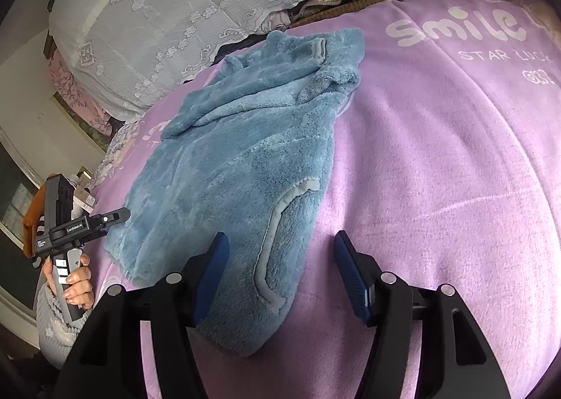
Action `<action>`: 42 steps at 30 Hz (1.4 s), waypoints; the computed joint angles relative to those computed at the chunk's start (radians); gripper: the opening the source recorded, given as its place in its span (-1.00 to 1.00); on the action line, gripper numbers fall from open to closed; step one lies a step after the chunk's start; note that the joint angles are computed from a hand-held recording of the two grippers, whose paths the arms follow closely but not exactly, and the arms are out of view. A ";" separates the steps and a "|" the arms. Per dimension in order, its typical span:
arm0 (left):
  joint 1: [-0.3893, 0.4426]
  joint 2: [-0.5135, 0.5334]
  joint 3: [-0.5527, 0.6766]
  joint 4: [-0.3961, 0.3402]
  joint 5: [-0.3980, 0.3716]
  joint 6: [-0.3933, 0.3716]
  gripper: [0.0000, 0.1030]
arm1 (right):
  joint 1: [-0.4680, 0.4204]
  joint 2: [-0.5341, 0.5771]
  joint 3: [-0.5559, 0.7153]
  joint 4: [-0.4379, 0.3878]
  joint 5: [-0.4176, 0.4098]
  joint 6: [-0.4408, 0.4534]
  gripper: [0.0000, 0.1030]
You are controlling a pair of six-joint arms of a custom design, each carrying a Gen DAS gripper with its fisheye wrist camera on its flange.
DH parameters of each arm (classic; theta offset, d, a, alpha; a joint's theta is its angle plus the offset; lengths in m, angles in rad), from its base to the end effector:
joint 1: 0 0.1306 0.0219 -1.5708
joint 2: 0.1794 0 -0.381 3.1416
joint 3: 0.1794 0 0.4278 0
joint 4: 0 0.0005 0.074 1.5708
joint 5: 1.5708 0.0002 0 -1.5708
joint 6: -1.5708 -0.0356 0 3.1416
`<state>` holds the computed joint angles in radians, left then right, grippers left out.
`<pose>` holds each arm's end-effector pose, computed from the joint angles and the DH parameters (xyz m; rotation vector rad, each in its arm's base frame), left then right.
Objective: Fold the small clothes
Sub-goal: 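Grasp the jacket hem edge with both grippers side by side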
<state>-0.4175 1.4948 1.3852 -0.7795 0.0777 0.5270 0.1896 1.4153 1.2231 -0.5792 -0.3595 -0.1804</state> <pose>0.5063 -0.2281 0.3776 -0.1034 2.5222 -0.4946 0.5160 0.1113 0.3548 -0.1914 2.3513 0.6029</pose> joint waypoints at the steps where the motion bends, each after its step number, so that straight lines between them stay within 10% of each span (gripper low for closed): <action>1: -0.002 -0.003 -0.005 0.002 0.000 0.000 0.24 | 0.000 0.000 0.000 -0.001 -0.002 0.001 0.22; 6: -0.016 -0.004 -0.007 0.003 -0.004 -0.029 0.22 | 0.000 0.008 0.008 -0.009 -0.008 0.011 0.25; 12: -0.023 -0.002 -0.006 0.011 0.027 -0.063 -0.25 | 0.007 0.011 0.011 -0.018 -0.020 0.035 0.24; 19: -0.019 0.013 0.000 0.006 0.037 -0.061 -0.17 | 0.017 0.020 0.022 -0.052 -0.066 0.073 0.10; 26: -0.021 -0.001 -0.010 0.019 0.026 -0.063 -0.57 | -0.012 0.022 0.013 -0.020 -0.137 -0.018 -0.66; 34: -0.013 0.014 0.000 0.006 0.054 -0.056 -0.33 | -0.001 0.032 0.024 -0.057 -0.127 0.004 -0.29; 42: -0.051 -0.027 -0.016 0.039 -0.086 -0.088 -0.72 | 0.006 -0.019 -0.020 0.036 -0.093 -0.024 -0.74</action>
<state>-0.4686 1.4674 1.3688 -0.7405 -0.0083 0.4385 0.1953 1.3960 1.2033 -0.5429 -0.4525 -0.2047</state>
